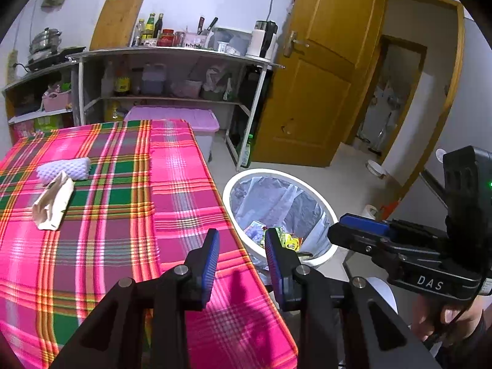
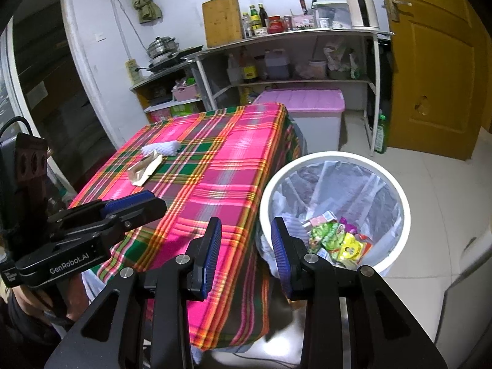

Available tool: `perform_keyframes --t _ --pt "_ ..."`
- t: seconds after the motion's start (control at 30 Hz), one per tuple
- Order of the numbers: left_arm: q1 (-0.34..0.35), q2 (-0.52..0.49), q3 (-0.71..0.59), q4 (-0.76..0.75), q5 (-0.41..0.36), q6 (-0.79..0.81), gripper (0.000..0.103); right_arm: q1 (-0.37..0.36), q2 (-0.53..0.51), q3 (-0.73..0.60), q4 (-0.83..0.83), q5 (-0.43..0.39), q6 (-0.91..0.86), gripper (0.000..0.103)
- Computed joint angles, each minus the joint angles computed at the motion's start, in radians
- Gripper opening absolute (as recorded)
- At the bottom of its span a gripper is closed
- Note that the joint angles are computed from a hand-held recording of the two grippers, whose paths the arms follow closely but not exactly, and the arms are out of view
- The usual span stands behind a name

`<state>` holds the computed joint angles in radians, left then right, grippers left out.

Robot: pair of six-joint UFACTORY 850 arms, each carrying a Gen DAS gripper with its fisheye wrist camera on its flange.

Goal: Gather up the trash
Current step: 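Move both open grippers back over the foam net and paper bag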

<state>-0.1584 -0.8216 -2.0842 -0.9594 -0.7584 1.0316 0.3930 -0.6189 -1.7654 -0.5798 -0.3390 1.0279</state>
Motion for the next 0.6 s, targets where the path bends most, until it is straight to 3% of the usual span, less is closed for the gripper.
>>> perform_keyframes --t 0.4,0.6 --pt "0.019 0.065 0.107 -0.037 0.056 0.052 0.03 0.01 -0.006 -0.015 0.045 0.021 -0.059 0.035" --pt "0.037 0.082 0.139 -0.04 0.086 0.05 0.03 0.013 -0.041 -0.064 0.143 0.013 -0.167 0.035"
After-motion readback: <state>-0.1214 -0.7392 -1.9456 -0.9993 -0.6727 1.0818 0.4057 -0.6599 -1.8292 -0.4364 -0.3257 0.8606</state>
